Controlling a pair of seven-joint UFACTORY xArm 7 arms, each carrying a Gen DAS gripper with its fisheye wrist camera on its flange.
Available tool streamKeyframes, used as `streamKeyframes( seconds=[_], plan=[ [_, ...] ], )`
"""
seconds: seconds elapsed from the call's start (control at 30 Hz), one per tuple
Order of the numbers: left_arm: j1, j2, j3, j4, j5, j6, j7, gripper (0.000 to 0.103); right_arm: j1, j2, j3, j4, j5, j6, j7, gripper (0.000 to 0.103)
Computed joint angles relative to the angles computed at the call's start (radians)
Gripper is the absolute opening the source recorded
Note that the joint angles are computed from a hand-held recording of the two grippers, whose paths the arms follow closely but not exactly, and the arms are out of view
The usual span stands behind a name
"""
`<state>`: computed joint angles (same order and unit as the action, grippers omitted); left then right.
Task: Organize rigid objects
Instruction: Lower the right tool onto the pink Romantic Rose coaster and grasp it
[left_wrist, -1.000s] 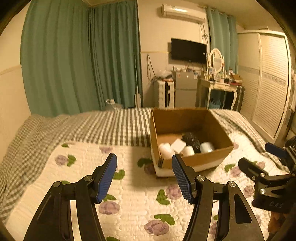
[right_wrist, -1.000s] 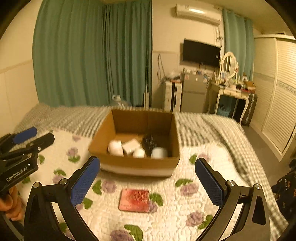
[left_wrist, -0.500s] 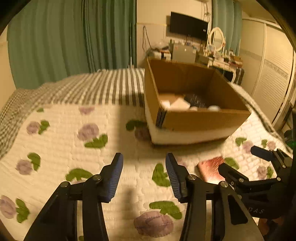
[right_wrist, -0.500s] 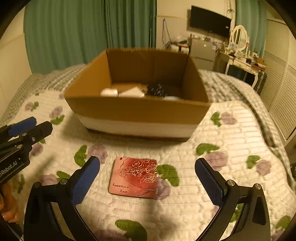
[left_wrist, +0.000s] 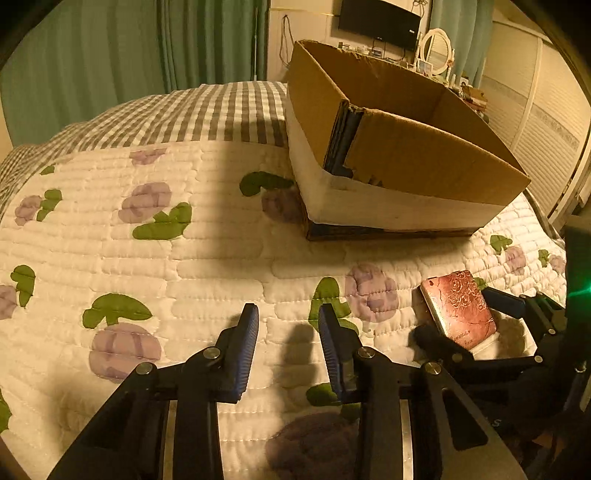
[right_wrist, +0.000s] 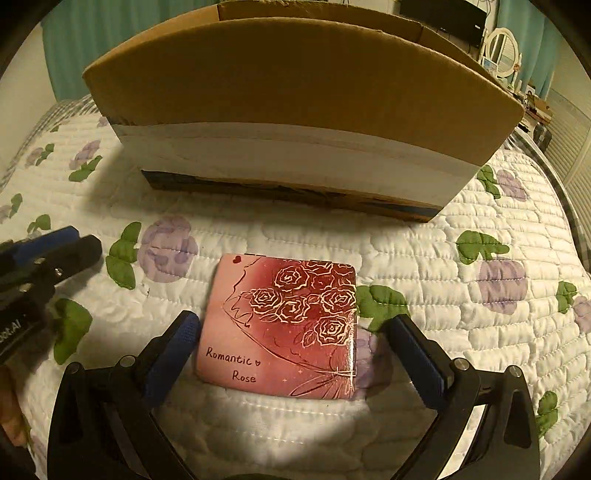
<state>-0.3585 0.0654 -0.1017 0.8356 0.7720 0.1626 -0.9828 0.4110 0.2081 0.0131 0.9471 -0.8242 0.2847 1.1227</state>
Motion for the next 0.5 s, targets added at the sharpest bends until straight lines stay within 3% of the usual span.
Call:
streamKeyframes(
  seconds=[0.03,0.1,0.27,0.4,0.5],
  plan=[
    [-0.001,-0.002,0.001,0.001,0.006,0.003,-0.006,0.034,0.003,-0.006,-0.004,-0.005,-0.013,-0.002,0.007,0.092],
    [-0.004,-0.011,0.001,0.001,0.033,0.014,-0.036,0.034,0.003,-0.016,-0.003,-0.008,-0.032,-0.006,0.008,0.074],
    [0.013,-0.072,-0.022,-0.030,0.084,0.016,-0.120,0.034,-0.008,-0.057,0.022,-0.032,-0.013,0.006,0.005,0.072],
    [0.033,-0.124,-0.062,-0.065,-0.027,0.014,-0.039,0.034,-0.018,-0.138,0.045,-0.093,-0.054,0.015,0.075,0.072],
    [0.055,-0.187,-0.107,-0.086,-0.019,0.044,-0.052,0.034,-0.040,-0.209,0.090,-0.138,-0.066,0.031,0.108,0.072]
  ],
)
